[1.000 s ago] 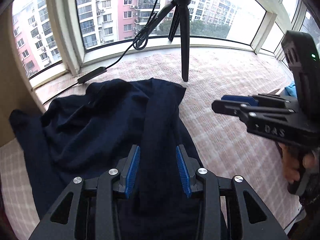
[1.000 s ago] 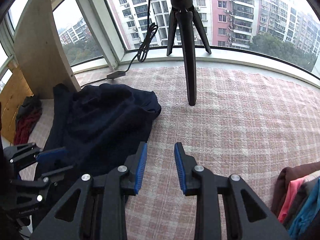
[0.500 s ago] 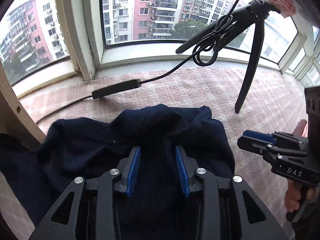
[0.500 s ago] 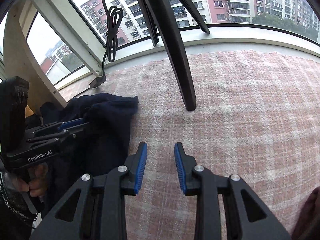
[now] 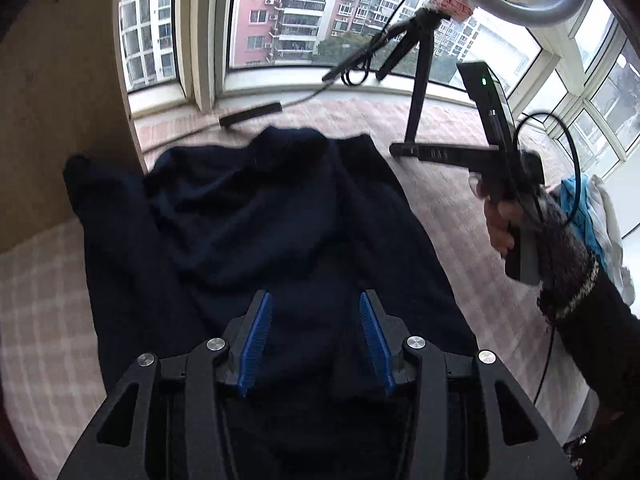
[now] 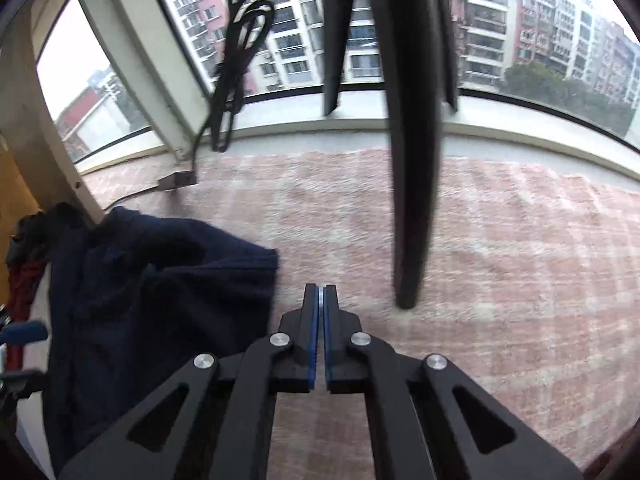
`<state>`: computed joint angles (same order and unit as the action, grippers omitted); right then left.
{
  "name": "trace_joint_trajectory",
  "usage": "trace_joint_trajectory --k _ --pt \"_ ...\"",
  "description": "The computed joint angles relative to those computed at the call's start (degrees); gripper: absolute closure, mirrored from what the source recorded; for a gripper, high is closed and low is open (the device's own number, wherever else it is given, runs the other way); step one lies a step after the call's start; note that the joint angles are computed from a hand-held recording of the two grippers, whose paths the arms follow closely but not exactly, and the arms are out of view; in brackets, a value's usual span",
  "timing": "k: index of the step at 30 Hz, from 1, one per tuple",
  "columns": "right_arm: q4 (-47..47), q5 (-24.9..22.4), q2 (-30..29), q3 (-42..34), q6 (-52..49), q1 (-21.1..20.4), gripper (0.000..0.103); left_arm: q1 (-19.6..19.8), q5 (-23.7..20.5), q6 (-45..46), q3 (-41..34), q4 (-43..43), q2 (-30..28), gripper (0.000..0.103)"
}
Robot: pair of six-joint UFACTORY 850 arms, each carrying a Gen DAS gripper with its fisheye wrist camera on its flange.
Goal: Fold clothes
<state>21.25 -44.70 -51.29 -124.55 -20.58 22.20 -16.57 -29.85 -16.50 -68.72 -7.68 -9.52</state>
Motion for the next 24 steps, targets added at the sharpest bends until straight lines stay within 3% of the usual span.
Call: trace_joint_trajectory --k 2,6,7,10,14,21,24 --pt "2.21 -0.55 0.87 0.97 -1.04 -0.56 0.101 -0.91 -0.33 1.11 0.86 -2.42 -0.43 0.059" --pt "9.33 2.93 8.14 10.7 -11.32 -0.23 0.094 -3.77 -0.23 -5.9 0.77 4.98 -1.9 0.059" --pt "12.74 1.88 9.39 12.34 -15.02 -0.26 0.092 -4.49 -0.68 -9.48 0.94 8.45 -1.65 0.059" --pt "18.37 -7.37 9.63 12.0 -21.27 0.06 0.088 -6.34 -2.02 -21.23 2.68 16.82 0.42 0.059" --pt "14.79 -12.22 9.31 10.87 -18.02 2.43 0.085 -7.29 -2.44 -24.98 5.19 14.13 2.82 0.06" --pt "4.94 -11.37 9.08 11.32 -7.04 5.42 0.083 -7.53 2.68 -21.17 5.85 5.91 2.6 0.061" --pt "4.18 -12.91 8.09 9.86 -5.25 5.21 0.083 -7.29 4.96 -20.34 5.82 4.66 2.01 0.07"
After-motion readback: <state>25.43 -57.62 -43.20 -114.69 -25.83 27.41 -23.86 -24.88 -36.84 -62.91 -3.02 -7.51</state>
